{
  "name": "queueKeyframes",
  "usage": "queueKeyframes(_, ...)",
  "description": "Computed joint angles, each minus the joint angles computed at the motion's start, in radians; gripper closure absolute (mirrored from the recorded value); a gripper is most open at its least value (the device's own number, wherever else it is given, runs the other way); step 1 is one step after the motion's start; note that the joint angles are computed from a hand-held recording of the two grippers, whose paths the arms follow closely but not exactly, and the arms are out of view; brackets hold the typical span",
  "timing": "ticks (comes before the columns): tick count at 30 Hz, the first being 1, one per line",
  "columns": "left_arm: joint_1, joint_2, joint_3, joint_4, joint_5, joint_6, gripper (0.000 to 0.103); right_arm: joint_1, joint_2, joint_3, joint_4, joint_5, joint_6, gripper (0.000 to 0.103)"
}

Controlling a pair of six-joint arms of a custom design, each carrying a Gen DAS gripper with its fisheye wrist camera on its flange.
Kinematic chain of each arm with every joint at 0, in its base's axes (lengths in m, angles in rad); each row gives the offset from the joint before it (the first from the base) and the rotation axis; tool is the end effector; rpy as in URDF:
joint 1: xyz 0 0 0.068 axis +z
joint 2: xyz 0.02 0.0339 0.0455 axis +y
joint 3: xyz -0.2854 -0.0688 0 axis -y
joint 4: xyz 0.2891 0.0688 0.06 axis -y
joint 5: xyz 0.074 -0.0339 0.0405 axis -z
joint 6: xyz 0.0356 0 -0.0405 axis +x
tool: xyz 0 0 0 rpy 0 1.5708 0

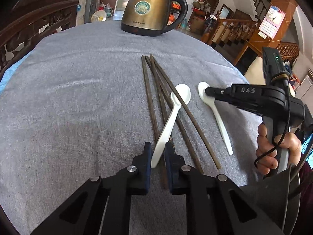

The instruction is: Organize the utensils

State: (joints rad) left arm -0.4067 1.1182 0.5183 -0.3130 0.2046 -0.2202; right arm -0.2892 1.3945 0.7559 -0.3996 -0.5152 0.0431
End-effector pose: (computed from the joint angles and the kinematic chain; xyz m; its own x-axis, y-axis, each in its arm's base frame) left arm 0.2123 -0.0993 0.1703 -0.8187 0.1198 -0.5616 0.3306 0.8980 -0.2904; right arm 0.2841 -0.0662 0.1799 -0.8246 0.2845 -0.4890 0.0439 0.8940 0.4459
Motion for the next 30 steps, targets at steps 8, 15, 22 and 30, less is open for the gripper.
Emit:
queueKeyframes(8, 0.099, -0.116, -0.041, -0.039, 0.008, -0.011, 0.091, -0.033, -0.101, -0.08, 0.064, 0.005, 0.031, 0.1)
queueKeyframes(15, 0.22, -0.468, -0.071, -0.248, 0.01, 0.047, 0.098, -0.08, -0.201, -0.111, 0.032, -0.07, 0.023, 0.1)
queueKeyframes(22, 0.244, -0.454, -0.063, -0.341, -0.06, 0.094, 0.096, -0.102, -0.239, -0.141, -0.003, -0.083, 0.012, 0.1)
queueKeyframes(30, 0.123, -0.226, 0.009, -0.18, -0.193, 0.112, 0.045, -0.146, -0.193, -0.154, -0.017, -0.11, -0.004, 0.1)
